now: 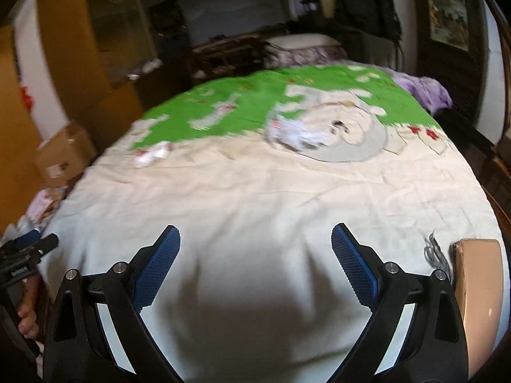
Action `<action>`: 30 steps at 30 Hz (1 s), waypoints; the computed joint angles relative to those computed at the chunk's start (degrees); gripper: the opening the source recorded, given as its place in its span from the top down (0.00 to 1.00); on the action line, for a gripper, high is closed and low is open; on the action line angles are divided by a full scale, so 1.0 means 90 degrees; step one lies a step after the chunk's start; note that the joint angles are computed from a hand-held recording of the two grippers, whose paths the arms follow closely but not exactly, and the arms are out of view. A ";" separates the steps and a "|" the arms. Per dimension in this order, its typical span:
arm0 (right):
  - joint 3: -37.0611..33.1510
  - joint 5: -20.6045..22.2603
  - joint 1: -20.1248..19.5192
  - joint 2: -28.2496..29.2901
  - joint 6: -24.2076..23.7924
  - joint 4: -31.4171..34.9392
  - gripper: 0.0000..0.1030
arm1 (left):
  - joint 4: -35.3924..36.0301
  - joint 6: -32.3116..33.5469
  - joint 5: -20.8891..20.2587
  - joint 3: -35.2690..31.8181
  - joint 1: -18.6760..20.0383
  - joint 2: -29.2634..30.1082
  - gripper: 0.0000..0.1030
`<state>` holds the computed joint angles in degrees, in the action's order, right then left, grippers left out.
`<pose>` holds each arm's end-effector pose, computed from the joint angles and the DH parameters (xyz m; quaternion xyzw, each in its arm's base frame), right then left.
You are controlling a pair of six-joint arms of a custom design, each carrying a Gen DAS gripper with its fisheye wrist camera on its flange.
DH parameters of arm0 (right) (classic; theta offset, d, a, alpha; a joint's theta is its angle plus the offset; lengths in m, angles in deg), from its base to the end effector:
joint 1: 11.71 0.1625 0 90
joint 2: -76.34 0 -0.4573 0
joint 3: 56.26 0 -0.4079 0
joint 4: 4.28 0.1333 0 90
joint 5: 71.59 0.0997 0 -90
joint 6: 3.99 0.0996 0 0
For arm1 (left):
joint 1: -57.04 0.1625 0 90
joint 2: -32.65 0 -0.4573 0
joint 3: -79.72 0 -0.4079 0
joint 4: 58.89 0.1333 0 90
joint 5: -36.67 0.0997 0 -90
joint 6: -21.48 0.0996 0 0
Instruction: Collect trash
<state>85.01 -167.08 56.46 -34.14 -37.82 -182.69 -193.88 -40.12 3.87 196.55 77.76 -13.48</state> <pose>-0.0069 -0.3501 0.4132 0.0685 -0.8728 0.4061 0.2618 -0.4079 -0.3863 0.0153 0.1636 0.8469 -0.3433 0.3716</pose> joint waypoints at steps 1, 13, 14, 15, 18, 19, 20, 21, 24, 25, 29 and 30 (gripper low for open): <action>-0.0067 -0.0058 -0.0020 0.0157 0.0031 -0.0127 0.10 | -0.0224 0.0263 0.0003 -0.0136 0.0163 0.0132 0.06; -0.0798 -0.0321 -0.0229 0.1199 0.0564 0.0091 0.09 | -0.2151 0.2872 0.0073 -0.1988 0.1323 0.1546 0.06; -0.0799 -0.0212 -0.0277 0.1164 0.0568 0.0157 0.07 | -0.2293 0.3077 0.0073 -0.2132 0.1359 0.1667 0.06; -0.0803 -0.0157 -0.0302 0.1154 0.0571 0.0185 0.07 | -0.2506 0.3427 0.0063 -0.2386 0.1433 0.1877 0.06; -0.0779 -0.0140 -0.0324 0.1148 0.0556 0.0147 0.07 | -0.2575 0.3941 0.0178 -0.2972 0.1564 0.2337 0.06; -0.0772 -0.0100 -0.0343 0.1140 0.0563 0.0145 0.07 | -0.2555 0.4045 0.0244 -0.3108 0.1595 0.2450 0.06; -0.0762 -0.0013 -0.0391 0.1111 0.0567 0.0161 0.07 | -0.2536 0.4161 0.0318 -0.3252 0.1636 0.2570 0.06; -0.0768 0.0016 -0.0390 0.1118 0.0596 0.0162 0.07 | -0.2483 0.4293 0.0435 -0.3450 0.1702 0.2736 0.06; -0.0784 0.0091 -0.0420 0.1140 0.0630 0.0154 0.07 | -0.1559 0.3823 0.0039 -0.3789 0.1951 0.2765 0.06; -0.0777 0.0050 -0.0400 0.1161 0.0617 0.0115 0.07 | -0.1455 0.3698 -0.0148 -0.3806 0.2017 0.2720 0.05; -0.0784 -0.0126 -0.0320 0.1246 0.0578 0.0013 0.06 | -0.2072 0.3755 -0.0547 -0.3580 0.2150 0.2579 0.05; -0.0783 -0.0142 -0.0312 0.1248 0.0581 0.0010 0.06 | -0.2116 0.3777 -0.0546 -0.3565 0.2149 0.2579 0.05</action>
<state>77.97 -168.36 53.65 -22.91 -32.59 -182.60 -212.93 -6.13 -1.04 164.46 97.11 9.74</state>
